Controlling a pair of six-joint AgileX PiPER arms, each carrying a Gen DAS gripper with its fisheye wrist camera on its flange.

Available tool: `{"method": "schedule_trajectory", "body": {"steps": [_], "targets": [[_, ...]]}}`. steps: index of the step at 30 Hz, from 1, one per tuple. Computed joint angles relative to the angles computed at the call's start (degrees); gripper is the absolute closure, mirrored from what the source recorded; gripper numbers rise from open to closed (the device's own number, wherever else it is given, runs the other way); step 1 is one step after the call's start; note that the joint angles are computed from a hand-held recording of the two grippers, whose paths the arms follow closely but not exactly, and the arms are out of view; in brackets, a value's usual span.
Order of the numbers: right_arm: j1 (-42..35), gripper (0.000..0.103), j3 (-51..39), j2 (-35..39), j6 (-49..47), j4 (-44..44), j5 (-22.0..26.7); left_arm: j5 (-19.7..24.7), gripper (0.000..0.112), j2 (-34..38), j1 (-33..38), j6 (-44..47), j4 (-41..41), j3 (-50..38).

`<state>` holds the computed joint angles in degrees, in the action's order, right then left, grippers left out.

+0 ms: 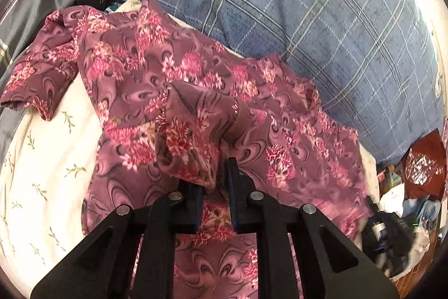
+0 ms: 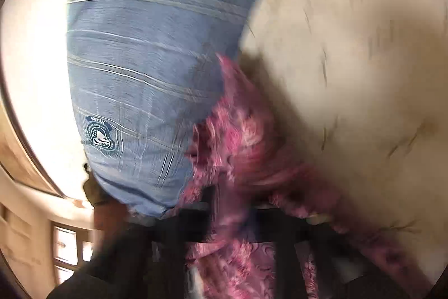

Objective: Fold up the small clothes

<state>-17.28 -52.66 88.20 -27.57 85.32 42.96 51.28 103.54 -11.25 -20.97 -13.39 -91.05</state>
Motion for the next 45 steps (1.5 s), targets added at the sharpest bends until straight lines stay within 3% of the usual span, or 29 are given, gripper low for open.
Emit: {"method": "schedule_trajectory", "body": {"steps": [2, 4, 5, 6, 8, 10, 12, 14, 16, 17, 21, 24, 26, 27, 28, 29, 34, 37, 41, 45], "targets": [[-0.48, 0.099, 1.49, -4.75, -0.39, -2.66, -3.19, -0.37, 0.098, 0.35, -0.97, -0.10, 0.21, 0.83], [0.06, 0.099, 1.88, -5.56, 5.01, -11.08, -5.86, 0.26, 0.096, 2.27, -2.09, -1.01, 1.79, 0.46], [0.00, 0.095, 1.65, -3.56, 6.73, -14.37, -4.87, 1.49, 0.095, 3.33, -2.31, -1.44, 2.32, -0.14], [-0.25, 0.097, 2.26, -1.39, 6.89, -15.37, -3.86, 2.41, 0.095, 4.09, -2.16, -1.01, 1.76, -0.20], [-2.81, 0.100, 5.13, -2.75, 5.10, -12.48, -1.03, 1.44, 0.090, 2.04, -1.36, 2.36, -0.01, 2.24], [-3.52, 0.088, 5.52, -5.59, 8.15, -16.15, 0.46, 3.19, 0.079, -0.22, 0.20, 6.38, -2.22, 3.00], [-3.57, 0.084, 5.11, -9.62, 12.11, -21.53, 1.75, 3.50, 0.079, -3.69, 2.59, 9.27, -4.30, 4.71], [-1.36, 0.084, 4.09, -12.97, 11.09, -22.48, 0.22, 3.12, 0.077, -6.65, 5.08, 11.54, -7.63, 6.07], [4.18, 0.072, 0.18, -13.77, 12.66, -26.08, -3.90, 3.55, 0.068, -6.52, 5.98, 12.48, -9.80, 3.99], [7.53, 0.066, -2.60, -12.48, 13.30, -28.01, -5.64, 3.61, 0.066, -5.27, 5.18, 11.98, -8.92, 1.74], [18.43, 0.066, -10.79, -5.44, 21.20, -40.36, -12.25, 2.96, 0.066, 0.89, 0.63, 8.63, -3.05, -4.32], [23.38, 0.067, -14.17, 0.99, 28.99, -51.33, -14.31, 4.97, 0.066, 7.66, -0.87, 6.48, -0.82, -7.66], [26.05, 0.063, -12.11, 4.37, 30.52, -55.51, -17.67, 0.92, 0.064, 6.73, -1.80, 6.64, 1.18, -4.79], [27.55, 0.063, -9.29, 3.37, 27.84, -55.57, -22.78, 0.11, 0.061, 6.14, -2.10, 7.57, 1.27, -3.96], [28.29, 0.054, -6.91, 2.04, 23.91, -53.34, -25.63, 1.04, 0.059, 6.33, -1.84, 8.96, 0.13, -4.47], [28.48, 0.054, -6.27, 1.84, 21.76, -51.13, -26.19, 1.96, 0.059, 6.16, -0.99, 11.25, -2.04, -4.67], [28.11, 0.052, -5.58, 1.29, 19.36, -48.86, -25.96, 5.49, 0.059, 1.84, 7.99, 20.18, -10.08, -3.15], [27.34, 0.052, -4.71, 1.31, 13.28, -42.40, -26.39, 7.28, 0.056, -0.01, 15.49, 20.13, -12.53, -2.21], [27.46, 0.052, -5.04, 1.57, 12.84, -41.41, -26.56, 8.93, 0.056, -0.68, 26.25, 17.35, -15.35, -0.83], [27.22, 0.051, -4.73, 1.42, 11.30, -40.08, -26.49, 11.26, 0.056, 1.92, 33.59, 19.58, -27.03, 1.80]]}}
